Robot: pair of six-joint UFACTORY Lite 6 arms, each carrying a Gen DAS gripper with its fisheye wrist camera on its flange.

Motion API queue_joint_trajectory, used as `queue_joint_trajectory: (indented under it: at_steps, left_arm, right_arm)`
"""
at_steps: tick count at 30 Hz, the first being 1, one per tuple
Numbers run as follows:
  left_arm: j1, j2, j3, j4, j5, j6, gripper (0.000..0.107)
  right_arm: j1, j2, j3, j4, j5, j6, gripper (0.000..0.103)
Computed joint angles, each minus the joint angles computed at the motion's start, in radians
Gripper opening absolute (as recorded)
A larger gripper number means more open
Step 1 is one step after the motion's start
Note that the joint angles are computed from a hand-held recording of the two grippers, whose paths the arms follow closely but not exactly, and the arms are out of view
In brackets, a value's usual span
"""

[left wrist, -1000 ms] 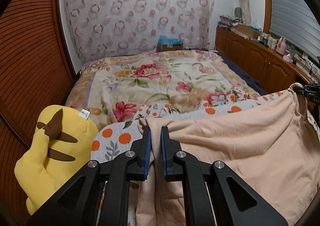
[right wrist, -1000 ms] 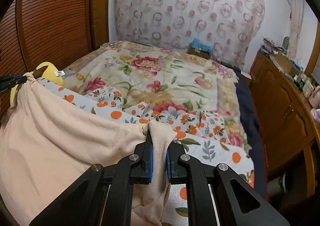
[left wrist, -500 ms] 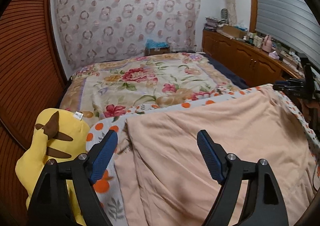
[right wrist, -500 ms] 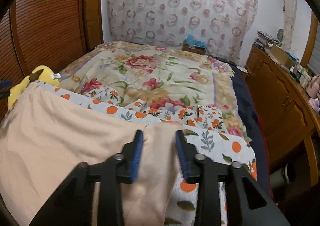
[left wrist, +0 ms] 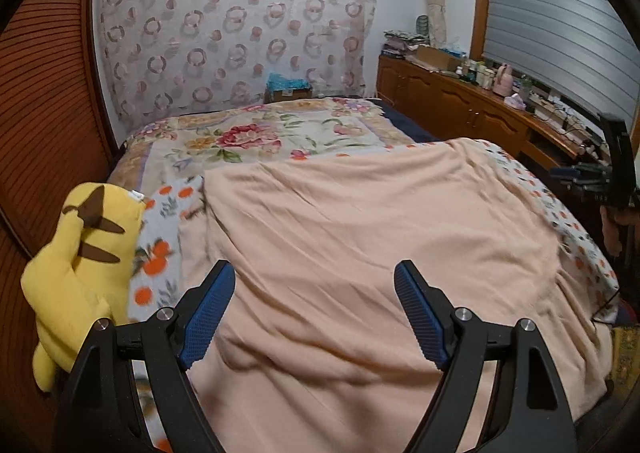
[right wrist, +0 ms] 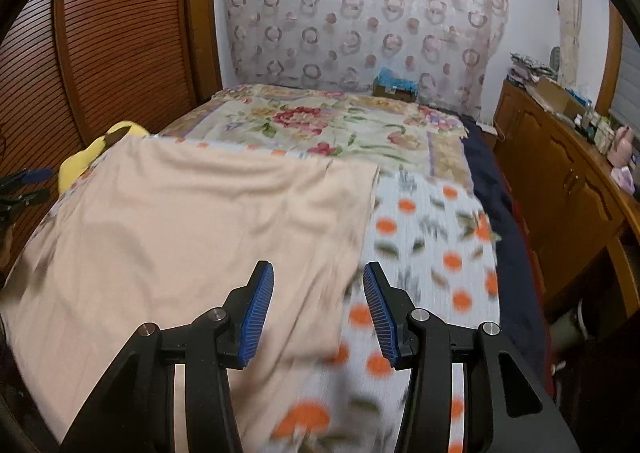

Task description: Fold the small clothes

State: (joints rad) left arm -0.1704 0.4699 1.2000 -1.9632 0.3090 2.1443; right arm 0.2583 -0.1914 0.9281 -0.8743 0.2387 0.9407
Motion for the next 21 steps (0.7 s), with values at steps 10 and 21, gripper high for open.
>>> queue_joint_trajectory:
  at_steps: [10,21]
  left_arm:
    - [-0.043,-0.272,-0.347,-0.378,0.050,0.335,0.082]
    - [-0.024,-0.399,-0.561,-0.486,0.098,0.446,0.082]
  right_arm:
    - [0.335,-0.416,-0.360,-0.130,0.277,0.281,0.042]
    - [0.815,-0.681,-0.412,-0.078,0.777,0.414,0.041]
